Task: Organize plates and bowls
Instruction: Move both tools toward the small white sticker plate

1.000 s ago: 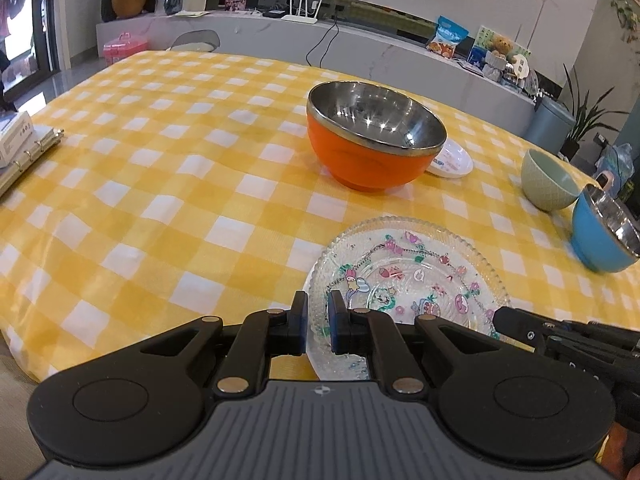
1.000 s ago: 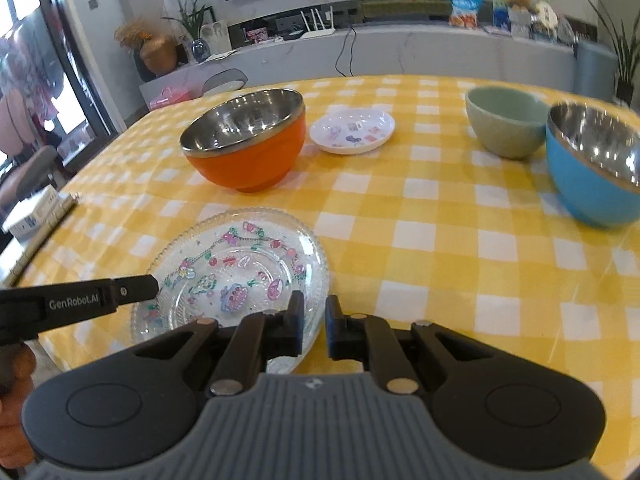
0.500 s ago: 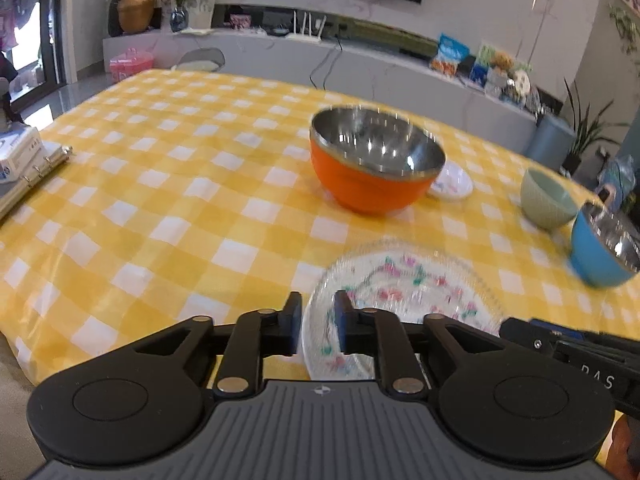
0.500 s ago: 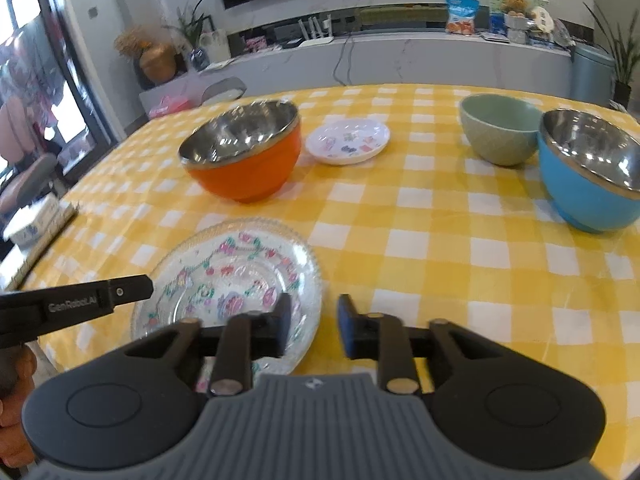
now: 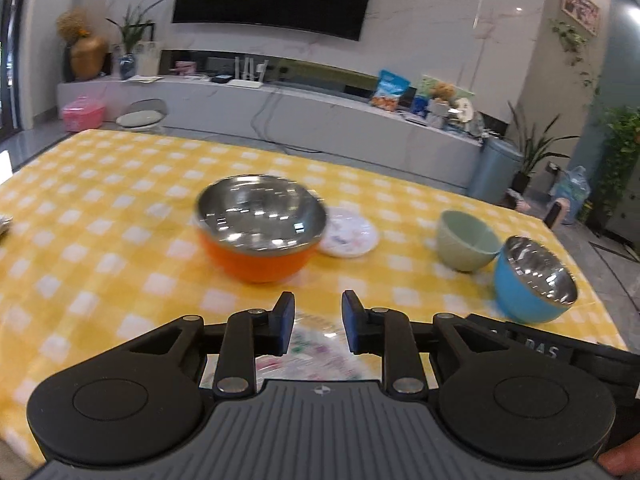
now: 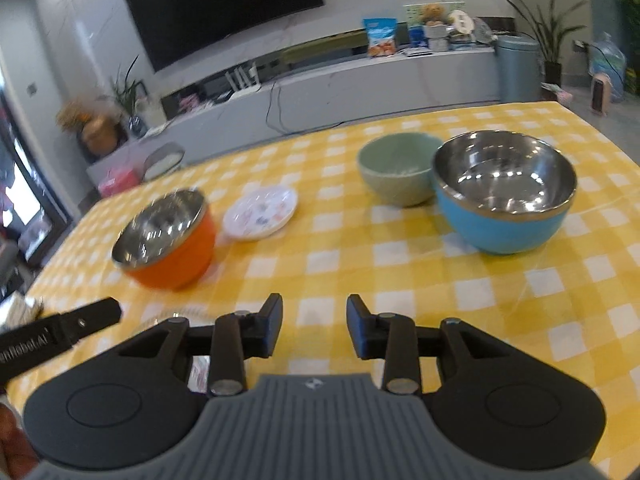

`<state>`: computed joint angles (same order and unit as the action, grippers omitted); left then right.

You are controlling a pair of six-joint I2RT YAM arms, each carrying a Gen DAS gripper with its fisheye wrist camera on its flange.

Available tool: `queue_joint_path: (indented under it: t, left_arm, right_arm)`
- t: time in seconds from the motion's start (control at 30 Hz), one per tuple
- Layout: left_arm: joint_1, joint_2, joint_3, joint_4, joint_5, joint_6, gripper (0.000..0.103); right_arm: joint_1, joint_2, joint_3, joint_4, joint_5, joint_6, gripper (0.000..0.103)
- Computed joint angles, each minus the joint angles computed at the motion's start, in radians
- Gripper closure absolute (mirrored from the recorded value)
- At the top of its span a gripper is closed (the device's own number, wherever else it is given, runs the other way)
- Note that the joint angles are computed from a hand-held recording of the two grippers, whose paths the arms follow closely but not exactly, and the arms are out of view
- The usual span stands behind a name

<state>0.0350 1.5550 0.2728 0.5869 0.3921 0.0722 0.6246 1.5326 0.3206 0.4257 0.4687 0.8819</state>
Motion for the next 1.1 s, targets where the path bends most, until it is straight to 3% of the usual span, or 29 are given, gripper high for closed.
queue_joint_path:
  t: [0.23,0.37,0.7,0.93,1.1]
  left_arm:
    - [-0.068,0.121,0.086,0.0,-0.036,-0.064,0.075]
    - [-0.099,0.177,0.151,-0.044,-0.064,-0.079,0.071]
    - [-0.164,0.359,0.29,-0.013,-0.115,-0.188,0.069]
    - [-0.196,0.442,0.301,0.13,-0.166,-0.283,0.068]
    - [-0.199,0.492,0.34,0.163,-0.183,-0.382,0.068]
  right_arm:
    - [-0.082,0.084,0.006,0.142,-0.08,-0.02,0.068]
    - [-0.102,0.161,0.08,0.133,-0.103,-0.068,0.069]
    - [-0.208,0.319,0.192,0.192,-0.196,-0.111,0.073]
    - [-0.275,0.419,0.256,0.258,-0.249,-0.119,0.074]
    - [-0.307,0.492,0.303,0.308,-0.311,-0.116,0.082]
